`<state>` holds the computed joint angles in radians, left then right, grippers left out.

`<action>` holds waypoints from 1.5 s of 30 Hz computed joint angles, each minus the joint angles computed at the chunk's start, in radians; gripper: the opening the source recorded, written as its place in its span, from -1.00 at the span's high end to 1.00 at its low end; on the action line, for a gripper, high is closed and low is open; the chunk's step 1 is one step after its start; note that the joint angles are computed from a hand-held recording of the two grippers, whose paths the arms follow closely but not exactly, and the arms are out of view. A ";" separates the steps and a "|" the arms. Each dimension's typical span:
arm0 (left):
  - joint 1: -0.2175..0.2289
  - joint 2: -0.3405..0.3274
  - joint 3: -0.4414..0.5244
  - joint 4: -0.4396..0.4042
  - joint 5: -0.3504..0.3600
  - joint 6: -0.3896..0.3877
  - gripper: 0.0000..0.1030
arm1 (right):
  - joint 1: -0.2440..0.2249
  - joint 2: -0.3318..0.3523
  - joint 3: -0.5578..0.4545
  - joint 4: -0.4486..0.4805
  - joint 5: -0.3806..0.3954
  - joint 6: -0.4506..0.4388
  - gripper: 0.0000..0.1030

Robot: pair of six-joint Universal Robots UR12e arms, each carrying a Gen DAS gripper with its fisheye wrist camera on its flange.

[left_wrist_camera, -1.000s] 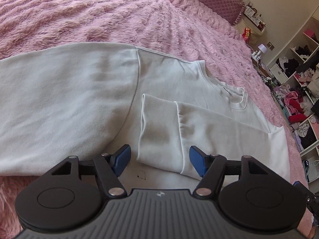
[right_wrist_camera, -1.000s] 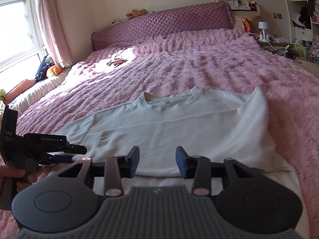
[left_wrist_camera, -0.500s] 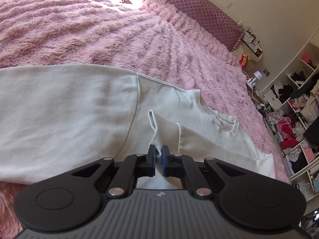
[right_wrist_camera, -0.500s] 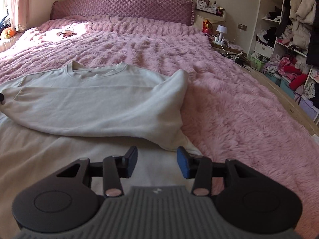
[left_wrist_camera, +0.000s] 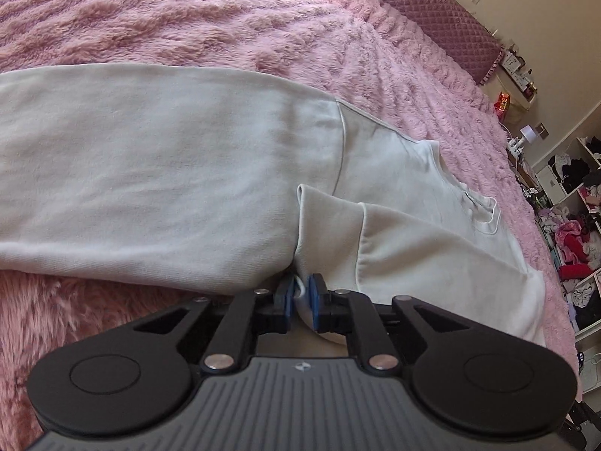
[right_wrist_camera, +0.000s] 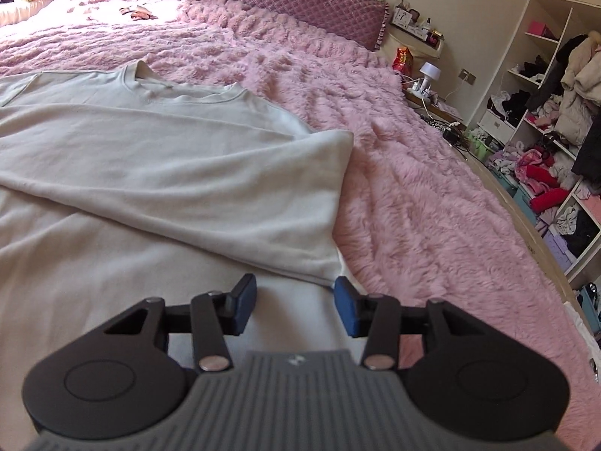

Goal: Fold small clothes
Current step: 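Lower the sleeve onto the body and open the right tool, then grasp the other sleeve cuff with the left tool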

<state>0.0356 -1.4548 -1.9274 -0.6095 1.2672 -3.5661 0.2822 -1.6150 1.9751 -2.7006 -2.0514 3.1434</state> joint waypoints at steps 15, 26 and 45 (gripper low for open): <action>0.105 0.161 -0.012 -0.057 0.068 0.008 0.01 | 0.095 0.050 -0.108 -0.134 0.246 0.042 0.16; 0.320 0.334 -0.117 -0.183 0.245 -0.124 -0.26 | 0.212 0.170 -0.258 -0.123 0.384 0.086 0.08; 0.454 0.323 -0.227 0.040 0.174 -0.260 0.88 | 0.252 0.214 -0.312 -0.020 0.365 0.033 0.08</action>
